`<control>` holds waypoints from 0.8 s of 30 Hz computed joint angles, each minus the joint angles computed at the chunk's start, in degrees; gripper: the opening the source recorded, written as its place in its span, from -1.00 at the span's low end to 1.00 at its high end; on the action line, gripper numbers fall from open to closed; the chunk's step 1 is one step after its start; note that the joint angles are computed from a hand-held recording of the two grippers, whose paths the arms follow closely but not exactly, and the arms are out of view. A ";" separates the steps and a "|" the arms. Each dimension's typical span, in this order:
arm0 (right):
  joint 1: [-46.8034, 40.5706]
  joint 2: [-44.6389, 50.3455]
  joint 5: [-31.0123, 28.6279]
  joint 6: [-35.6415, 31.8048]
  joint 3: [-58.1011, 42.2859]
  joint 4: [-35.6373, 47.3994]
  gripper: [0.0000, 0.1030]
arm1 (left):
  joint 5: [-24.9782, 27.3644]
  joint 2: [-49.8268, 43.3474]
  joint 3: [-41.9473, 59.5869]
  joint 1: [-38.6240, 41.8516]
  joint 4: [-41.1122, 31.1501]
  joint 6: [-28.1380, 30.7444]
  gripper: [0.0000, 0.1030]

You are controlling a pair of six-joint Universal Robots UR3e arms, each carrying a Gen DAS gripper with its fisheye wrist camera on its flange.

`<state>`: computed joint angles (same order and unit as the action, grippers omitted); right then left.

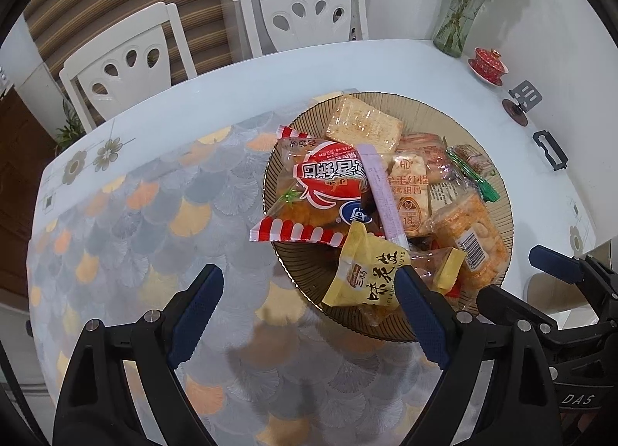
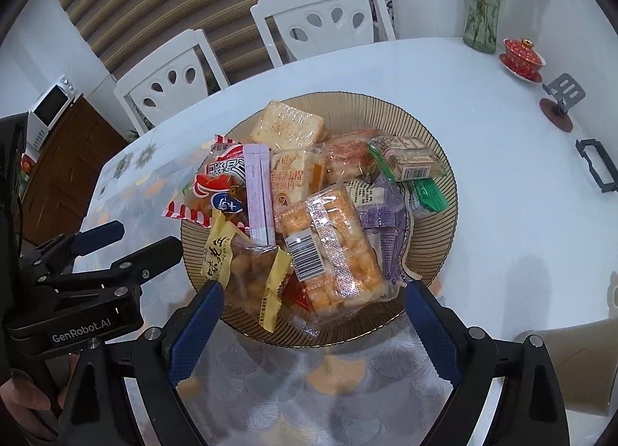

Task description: Organize snacks

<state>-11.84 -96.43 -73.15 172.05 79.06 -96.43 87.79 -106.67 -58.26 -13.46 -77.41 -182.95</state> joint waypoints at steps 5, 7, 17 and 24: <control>0.40 0.28 -0.42 0.64 -0.22 -0.15 0.81 | 0.84 -0.81 1.07 -0.66 -0.11 -0.25 0.74; 0.27 0.28 -0.17 0.81 -0.14 -0.34 0.81 | 1.61 -0.70 0.80 -0.89 0.48 -1.05 0.74; 1.00 -0.28 -1.01 2.23 2.02 -3.64 0.81 | 5.33 -0.80 0.43 -2.40 2.18 -4.50 0.74; 0.95 -0.91 -0.77 1.62 3.20 -3.88 0.81 | 7.75 -0.79 0.12 -3.37 4.12 -5.58 0.74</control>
